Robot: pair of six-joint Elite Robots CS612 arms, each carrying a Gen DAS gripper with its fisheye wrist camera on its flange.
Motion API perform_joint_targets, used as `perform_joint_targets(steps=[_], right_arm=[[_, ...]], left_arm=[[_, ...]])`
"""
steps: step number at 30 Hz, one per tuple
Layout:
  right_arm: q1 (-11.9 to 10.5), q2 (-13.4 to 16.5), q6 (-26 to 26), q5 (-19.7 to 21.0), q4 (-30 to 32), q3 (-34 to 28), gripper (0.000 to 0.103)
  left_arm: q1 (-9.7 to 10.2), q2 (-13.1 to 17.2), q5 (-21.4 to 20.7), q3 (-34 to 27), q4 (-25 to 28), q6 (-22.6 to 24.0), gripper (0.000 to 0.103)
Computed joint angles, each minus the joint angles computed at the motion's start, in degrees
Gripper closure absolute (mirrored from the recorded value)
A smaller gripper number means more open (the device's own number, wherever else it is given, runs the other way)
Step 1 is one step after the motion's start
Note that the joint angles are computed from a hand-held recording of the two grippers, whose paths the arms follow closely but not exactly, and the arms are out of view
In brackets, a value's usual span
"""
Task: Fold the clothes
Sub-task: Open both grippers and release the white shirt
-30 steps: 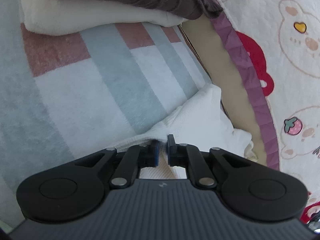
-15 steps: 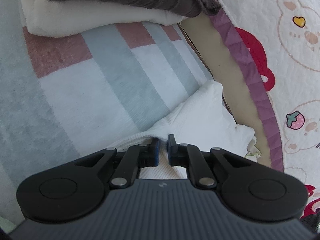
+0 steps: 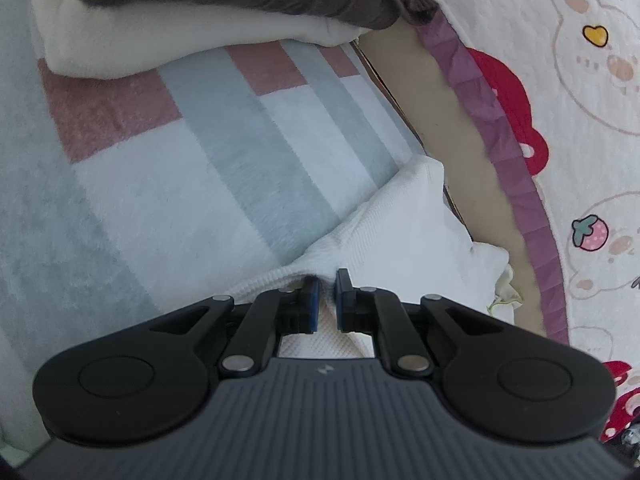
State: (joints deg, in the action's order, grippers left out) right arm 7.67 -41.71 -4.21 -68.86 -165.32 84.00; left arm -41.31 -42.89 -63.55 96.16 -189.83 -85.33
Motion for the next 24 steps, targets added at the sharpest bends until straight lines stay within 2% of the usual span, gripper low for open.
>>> perform_joint_targets(steps=[2,6,9,11,13,15,16,17,18,19,21,24], right_arm=[[-0.6,-0.2,2.0,1.2,-0.5,0.6,0.102],[-1.1,-0.4,2.7,3.5,-1.7,1.3,0.102],[-1.5,0.1,3.7,8.0,-1.2,0.7,0.086],[-1.4,0.4,3.7,9.5,-1.7,0.5,0.062],[-0.7,0.5,0.6,8.5,-0.8,0.1,0.058],[0.3,0.9,-3.1,5.5,0.8,-0.9,0.059],[0.9,1.3,-4.8,3.5,1.3,-1.6,0.063],[1.2,1.5,-5.8,2.1,1.5,-1.9,0.094],[1.5,1.7,-6.8,0.8,1.6,-2.2,0.100],[1.8,1.9,-7.8,-0.5,1.6,-2.6,0.102],[1.6,1.6,-8.3,-0.5,-1.6,-1.5,0.102],[1.0,0.6,-6.7,-1.9,-3.5,0.1,0.102]], left_arm=[[-0.07,-0.1,0.1,0.0,0.4,0.3,0.095],[-0.34,-0.3,0.7,-0.2,1.9,0.5,0.095],[-0.41,-0.3,0.9,-0.3,2.1,1.0,0.095],[-0.44,-0.2,1.0,-0.1,1.5,0.9,0.095],[-0.45,-0.2,1.0,-0.1,1.2,1.1,0.095],[-0.47,-0.2,1.1,-0.1,1.2,1.0,0.095],[-0.50,-0.2,1.2,-0.1,1.4,1.1,0.095],[-0.53,-0.2,1.3,-0.1,1.5,1.2,0.095],[-0.56,-0.2,1.4,-0.1,1.5,1.3,0.095],[-0.57,-0.2,1.4,-0.1,1.5,1.4,0.095],[-0.53,-0.3,1.3,0.0,1.4,1.3,0.095],[-0.40,-0.2,0.9,0.1,0.9,1.1,0.095]])
